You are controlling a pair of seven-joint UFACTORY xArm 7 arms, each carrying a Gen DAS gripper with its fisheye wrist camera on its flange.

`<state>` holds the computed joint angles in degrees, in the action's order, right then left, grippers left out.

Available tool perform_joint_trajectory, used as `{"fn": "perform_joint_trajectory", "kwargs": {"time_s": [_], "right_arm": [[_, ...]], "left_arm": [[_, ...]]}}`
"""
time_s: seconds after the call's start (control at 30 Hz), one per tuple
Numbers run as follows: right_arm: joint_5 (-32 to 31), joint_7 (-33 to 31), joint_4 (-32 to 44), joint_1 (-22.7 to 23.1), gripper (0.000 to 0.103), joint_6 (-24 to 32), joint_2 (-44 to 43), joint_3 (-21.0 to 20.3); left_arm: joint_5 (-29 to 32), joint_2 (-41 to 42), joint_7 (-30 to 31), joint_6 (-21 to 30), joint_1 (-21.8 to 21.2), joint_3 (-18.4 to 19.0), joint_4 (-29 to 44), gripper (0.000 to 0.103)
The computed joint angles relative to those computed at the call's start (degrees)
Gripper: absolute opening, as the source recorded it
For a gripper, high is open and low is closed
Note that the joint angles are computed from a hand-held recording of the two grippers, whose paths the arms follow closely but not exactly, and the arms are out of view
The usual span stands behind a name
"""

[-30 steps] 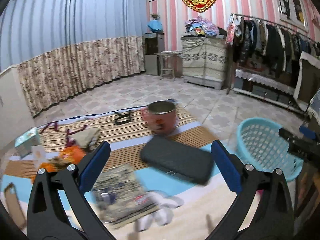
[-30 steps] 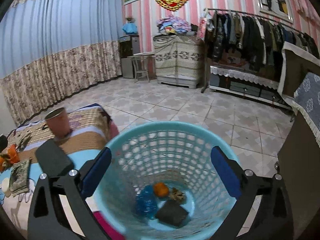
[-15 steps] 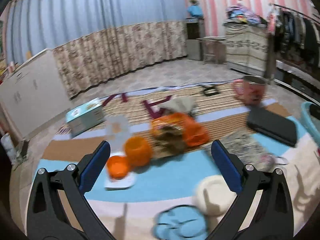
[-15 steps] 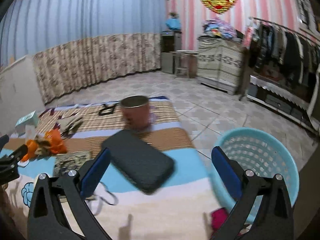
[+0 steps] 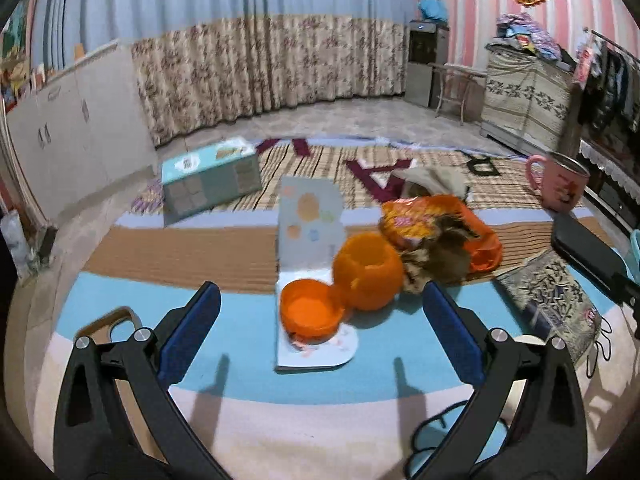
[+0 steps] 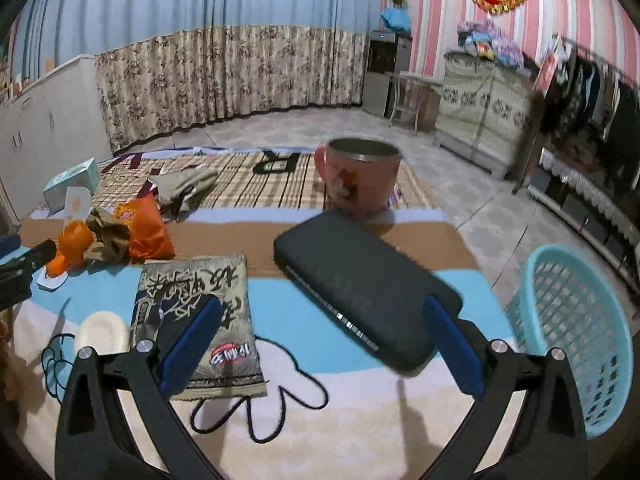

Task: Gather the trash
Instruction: 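Move both tools back over the mattress toward the orange cup and magazine, then grasp the orange plastic cup with the left tool while the right tool grasps the printed magazine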

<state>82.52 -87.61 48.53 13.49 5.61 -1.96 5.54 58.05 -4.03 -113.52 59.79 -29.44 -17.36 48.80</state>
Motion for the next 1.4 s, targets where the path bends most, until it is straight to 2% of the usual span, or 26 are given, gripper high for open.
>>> {"fn": "perform_joint_trajectory", "kwargs": {"time_s": [0.13,0.2,0.6,0.67,0.8,0.9,1.0,1.03,1.07,1.17,1.4], "right_arm": [[-0.60,1.53,-0.15,-0.59,0.098,2.24,0.18,-0.39],[-1.14,2.57,0.24,-0.55,0.098,2.45,0.83,-0.12],[-8.39,9.06,-0.54,0.01,0.096,3.99,1.76,1.06],[-11.13,10.75,-0.80,0.30,0.086,3.80,2.10,1.36],[-17.32,15.75,-0.97,0.29,0.077,4.13,3.02,1.67],[-20.19,18.55,-0.87,-0.26,0.075,5.70,3.40,1.65],[-22.68,21.12,-0.58,-0.91,0.073,7.42,3.94,1.62],[-22.60,21.06,-0.51,-1.16,0.073,7.66,4.05,1.67],[-22.79,21.39,-0.32,-1.37,0.073,7.93,4.21,1.70],[-22.41,21.36,-0.18,-1.81,0.073,8.34,4.37,1.98],[-21.63,20.30,-0.53,-1.96,0.073,7.78,4.29,2.36]], "left_arm": [[-2.74,-1.62,0.20,-4.78,1.35,1.12,-2.61,0.097],[-3.78,-0.78,1.14,-3.78,1.70,0.79,-1.98,0.094],[-6.34,-1.10,3.59,-13.20,4.92,2.45,-4.63,0.059],[-6.15,-1.16,3.46,-13.52,5.18,2.31,-4.70,0.052],[-5.76,-0.96,4.10,-12.66,5.09,1.74,-4.25,0.037],[-6.21,-0.86,4.78,-10.69,4.54,1.39,-3.79,0.037],[-5.80,-1.68,4.09,-12.04,4.69,1.65,-4.77,0.038],[-6.06,-1.89,3.91,-12.13,4.82,1.69,-5.00,0.044],[-6.36,-2.29,3.30,-12.15,4.94,1.66,-5.39,0.056],[-6.58,-2.75,1.94,-10.42,5.10,1.14,-5.51,0.073],[-7.93,-0.57,5.89,-10.66,6.14,2.39,-3.57,0.074]]}}
